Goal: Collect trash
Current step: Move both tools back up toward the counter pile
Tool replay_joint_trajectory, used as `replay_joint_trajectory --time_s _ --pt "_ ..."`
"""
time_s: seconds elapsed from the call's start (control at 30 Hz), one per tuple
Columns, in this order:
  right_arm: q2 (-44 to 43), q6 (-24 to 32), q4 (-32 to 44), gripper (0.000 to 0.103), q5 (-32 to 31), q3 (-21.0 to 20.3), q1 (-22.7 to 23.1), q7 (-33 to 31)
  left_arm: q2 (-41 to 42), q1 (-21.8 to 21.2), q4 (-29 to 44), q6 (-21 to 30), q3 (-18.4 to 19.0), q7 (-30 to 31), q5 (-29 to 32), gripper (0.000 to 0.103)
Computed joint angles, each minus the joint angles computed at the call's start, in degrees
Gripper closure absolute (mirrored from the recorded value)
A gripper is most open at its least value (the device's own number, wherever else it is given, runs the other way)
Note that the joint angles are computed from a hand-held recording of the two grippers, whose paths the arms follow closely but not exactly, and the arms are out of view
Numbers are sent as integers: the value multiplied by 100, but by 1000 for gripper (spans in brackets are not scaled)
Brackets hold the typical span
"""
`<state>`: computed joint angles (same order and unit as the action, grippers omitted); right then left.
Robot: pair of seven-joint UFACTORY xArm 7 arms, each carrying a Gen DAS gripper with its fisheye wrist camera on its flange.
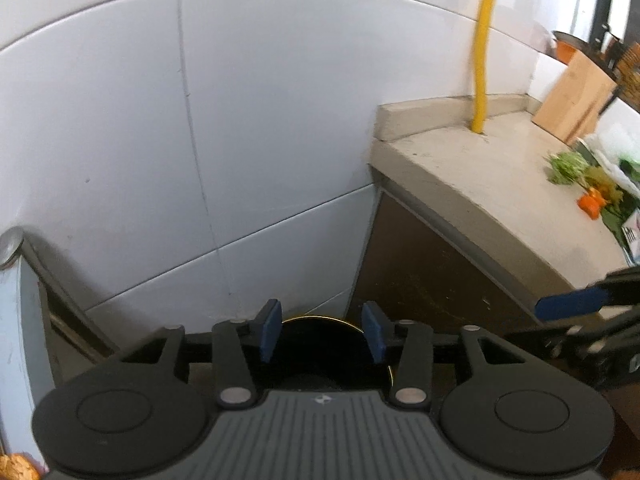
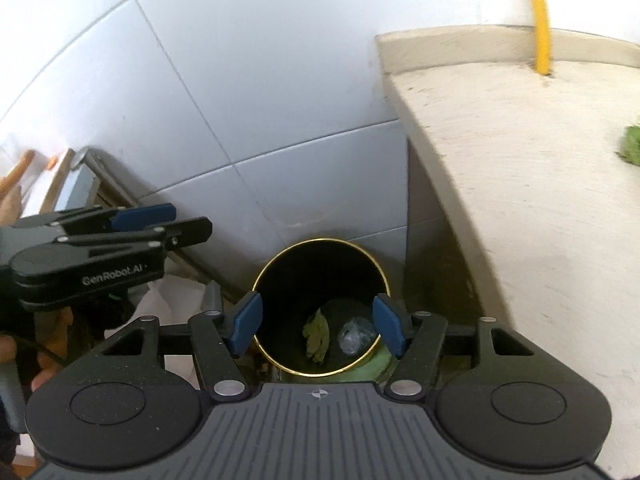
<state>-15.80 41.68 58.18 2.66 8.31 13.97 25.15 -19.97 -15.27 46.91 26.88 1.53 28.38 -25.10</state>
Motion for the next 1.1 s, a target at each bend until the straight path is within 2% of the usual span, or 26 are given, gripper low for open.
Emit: replay_joint_trajectory --time_s 0.17,0.5,0.73,1.1 --pt "-553 44 -307 28 -120 10 -115 231 -31 -101 -21 20 58 228 -104 61" --pt "-1697 438 -836 28 -482 44 -509 658 85 -9 99 319 -47 258 -20 59" --pt "-2394 772 -1169 26 -611 41 -761 862 -25 -105 43 489 -86 484 -38 54" --pt "-3436 1452 -1545 24 -763 24 -1072 951 -268 -519 59 1219 -155 585 -712 51"
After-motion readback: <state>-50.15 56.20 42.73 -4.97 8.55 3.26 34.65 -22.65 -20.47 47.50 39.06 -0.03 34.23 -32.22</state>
